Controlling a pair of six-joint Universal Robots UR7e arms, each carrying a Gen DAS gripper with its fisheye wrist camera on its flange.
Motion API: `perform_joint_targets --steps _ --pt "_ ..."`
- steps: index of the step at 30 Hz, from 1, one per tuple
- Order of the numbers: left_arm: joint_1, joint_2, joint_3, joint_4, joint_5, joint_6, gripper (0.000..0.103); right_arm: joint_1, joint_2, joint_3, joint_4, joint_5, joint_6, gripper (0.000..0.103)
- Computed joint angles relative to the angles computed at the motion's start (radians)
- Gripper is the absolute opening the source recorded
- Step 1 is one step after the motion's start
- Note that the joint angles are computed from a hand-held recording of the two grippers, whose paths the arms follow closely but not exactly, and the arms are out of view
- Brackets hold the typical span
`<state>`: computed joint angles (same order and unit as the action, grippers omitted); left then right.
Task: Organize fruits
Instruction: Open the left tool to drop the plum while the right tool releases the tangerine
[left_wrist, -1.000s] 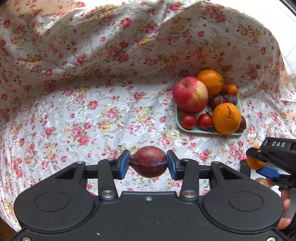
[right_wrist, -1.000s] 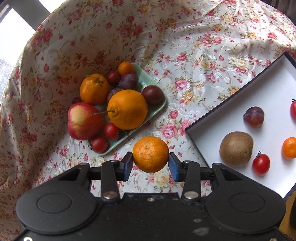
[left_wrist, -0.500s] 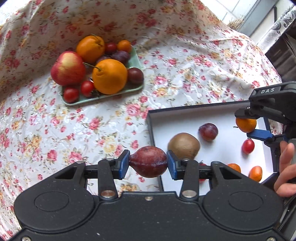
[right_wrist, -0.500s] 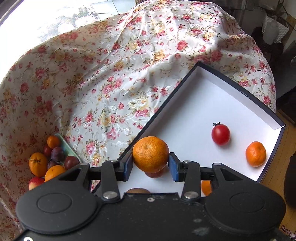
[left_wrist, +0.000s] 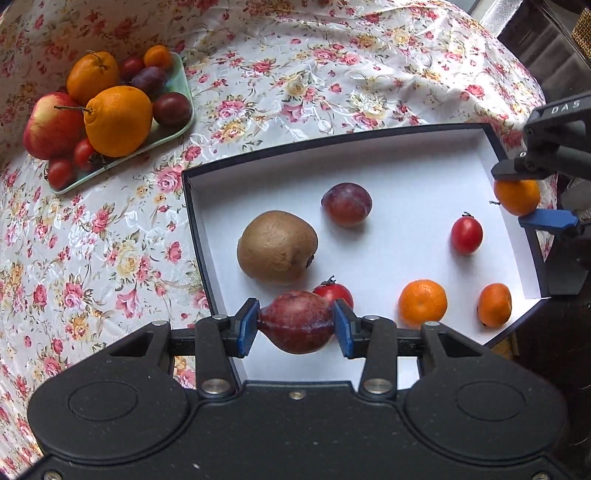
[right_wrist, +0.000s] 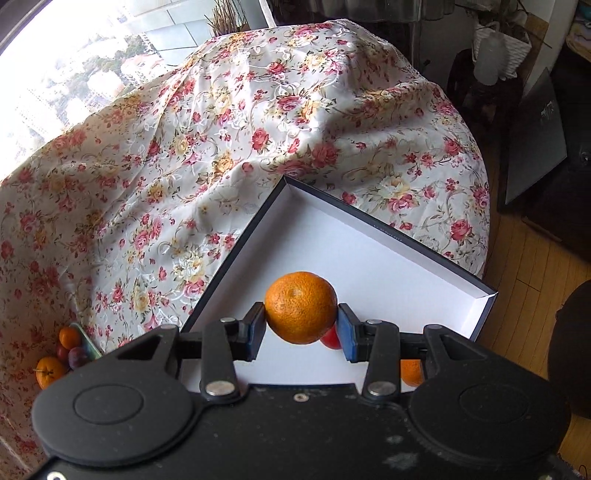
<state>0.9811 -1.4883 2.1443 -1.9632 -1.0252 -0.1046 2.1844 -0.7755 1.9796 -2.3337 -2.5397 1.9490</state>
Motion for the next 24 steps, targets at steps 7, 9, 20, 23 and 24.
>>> perform_joint_targets --steps 7,9,20,23,24 --pt "-0.004 0.005 0.004 0.046 -0.017 -0.014 0.052 -0.001 0.0 0.002 -0.03 0.005 -0.046 0.043" --pt "-0.001 0.004 0.0 0.049 -0.031 -0.016 0.052 -0.003 0.004 -0.003 -0.03 0.01 -0.066 0.043" --pt "-0.005 0.003 0.0 0.043 -0.032 -0.013 0.053 -0.026 -0.012 0.019 -0.088 0.075 -0.115 0.044" --pt "-0.008 0.002 0.002 0.04 -0.03 -0.011 0.053 -0.03 -0.008 0.014 -0.097 0.087 -0.196 0.044" --pt "-0.008 0.003 0.003 0.041 -0.029 -0.012 0.053 -0.032 -0.009 0.019 -0.115 0.096 -0.224 0.044"
